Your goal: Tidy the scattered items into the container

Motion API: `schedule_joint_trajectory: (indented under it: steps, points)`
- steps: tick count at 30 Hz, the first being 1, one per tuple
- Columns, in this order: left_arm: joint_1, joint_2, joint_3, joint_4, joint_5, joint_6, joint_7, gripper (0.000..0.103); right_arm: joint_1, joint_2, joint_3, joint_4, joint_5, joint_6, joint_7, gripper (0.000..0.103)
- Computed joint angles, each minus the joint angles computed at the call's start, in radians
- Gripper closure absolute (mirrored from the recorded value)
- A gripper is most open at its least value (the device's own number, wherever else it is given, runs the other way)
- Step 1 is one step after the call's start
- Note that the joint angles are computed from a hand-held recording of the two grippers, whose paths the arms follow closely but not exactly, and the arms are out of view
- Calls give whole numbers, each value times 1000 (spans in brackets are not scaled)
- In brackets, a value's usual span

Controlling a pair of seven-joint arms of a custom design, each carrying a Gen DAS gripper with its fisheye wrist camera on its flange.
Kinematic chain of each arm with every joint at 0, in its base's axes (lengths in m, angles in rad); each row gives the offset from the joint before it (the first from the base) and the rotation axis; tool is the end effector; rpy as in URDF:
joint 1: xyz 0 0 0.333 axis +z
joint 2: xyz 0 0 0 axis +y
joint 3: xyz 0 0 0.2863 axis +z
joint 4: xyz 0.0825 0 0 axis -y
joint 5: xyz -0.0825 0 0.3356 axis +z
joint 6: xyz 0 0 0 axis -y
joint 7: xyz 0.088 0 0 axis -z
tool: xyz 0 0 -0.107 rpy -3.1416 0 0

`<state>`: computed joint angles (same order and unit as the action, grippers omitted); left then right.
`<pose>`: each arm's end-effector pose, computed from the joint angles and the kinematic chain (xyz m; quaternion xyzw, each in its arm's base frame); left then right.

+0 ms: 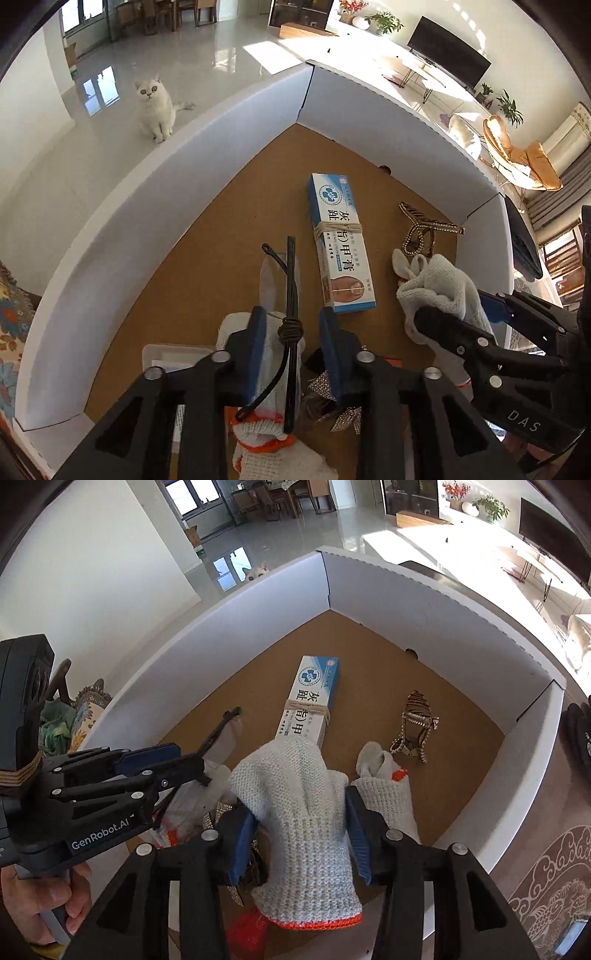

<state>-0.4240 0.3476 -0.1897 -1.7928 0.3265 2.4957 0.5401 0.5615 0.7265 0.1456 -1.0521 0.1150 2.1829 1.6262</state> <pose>0.5132 -0.3504 0.3962 -0.7629 0.6145 -0.1833 0.0826 0.5678 0.4422 0.4439 -0.8498 0.4766 0.0084 0.2249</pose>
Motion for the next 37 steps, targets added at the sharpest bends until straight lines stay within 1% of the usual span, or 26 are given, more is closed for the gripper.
schedule_joint_trajectory:
  steps: [1, 2, 4, 5, 7, 8, 9, 10, 11, 12, 16, 19, 21, 23, 29, 31, 33, 35, 36, 37]
  points:
    - [-24, -11, 18, -2, 38, -40, -50, 10, 1, -10, 0, -15, -8, -5, -17, 42]
    - [-37, -27, 25, -16, 69, -58, -85, 4, 10, -44, -13, -66, -33, 18, -22, 42]
    - [-40, -70, 16, -59, 96, -65, -122, 2, 22, -139, -31, -203, -81, 97, -17, 42]
    - [-49, -95, 13, -77, 120, -82, -165, 2, 16, -196, -27, -280, -86, 136, -17, 42]
    - [-76, -155, 8, -119, 222, -104, -285, 2, -11, -311, -5, -435, -72, 217, -47, 42]
    - [-92, -183, -4, -128, 283, -137, -340, 2, -22, -365, 3, -503, -69, 248, -63, 42]
    - [-109, -202, -22, -120, 335, -195, -386, 2, -28, -414, 7, -563, -73, 273, -73, 42]
    - [-125, -213, -44, -102, 377, -259, -426, 2, -35, -456, 12, -615, -72, 294, -85, 42]
    - [-138, -224, -65, -91, 412, -306, -462, 2, -43, -494, 19, -660, -64, 311, -102, 42]
    - [-146, -237, -83, -86, 436, -336, -492, 2, -51, -528, 26, -699, -51, 324, -118, 42]
    - [-169, -259, -140, -66, 460, -429, -579, 1, -63, -604, 39, -775, -4, 336, -154, 42]
    - [-187, -259, -163, -56, 473, -469, -616, 1, -64, -633, 42, -808, 28, 346, -164, 42]
    - [-201, -252, -173, -37, 482, -513, -632, 1, -62, -636, 44, -816, 43, 350, -173, 42]
    - [-214, -252, -179, -28, 493, -540, -647, 1, -58, -638, 46, -827, 43, 362, -172, 42]
    - [-229, -238, -179, 4, 488, -587, -648, 1, -53, -617, 45, -810, 44, 363, -157, 42]
    - [-226, -239, -175, 4, 475, -583, -646, 1, -50, -601, 46, -789, 37, 354, -149, 42]
    - [-217, -266, -170, -36, 476, -525, -667, 0, -45, -585, 46, -771, 24, 354, -139, 42]
    - [-199, -319, -168, -112, 502, -425, -742, 0, -42, -573, 48, -758, 20, 359, -134, 42]
    - [-190, -338, -172, -140, 525, -389, -773, 0, -41, -568, 49, -754, 21, 364, -131, 42]
    - [-186, -337, -181, -135, 542, -398, -774, 0, -41, -564, 50, -752, 23, 369, -130, 42]
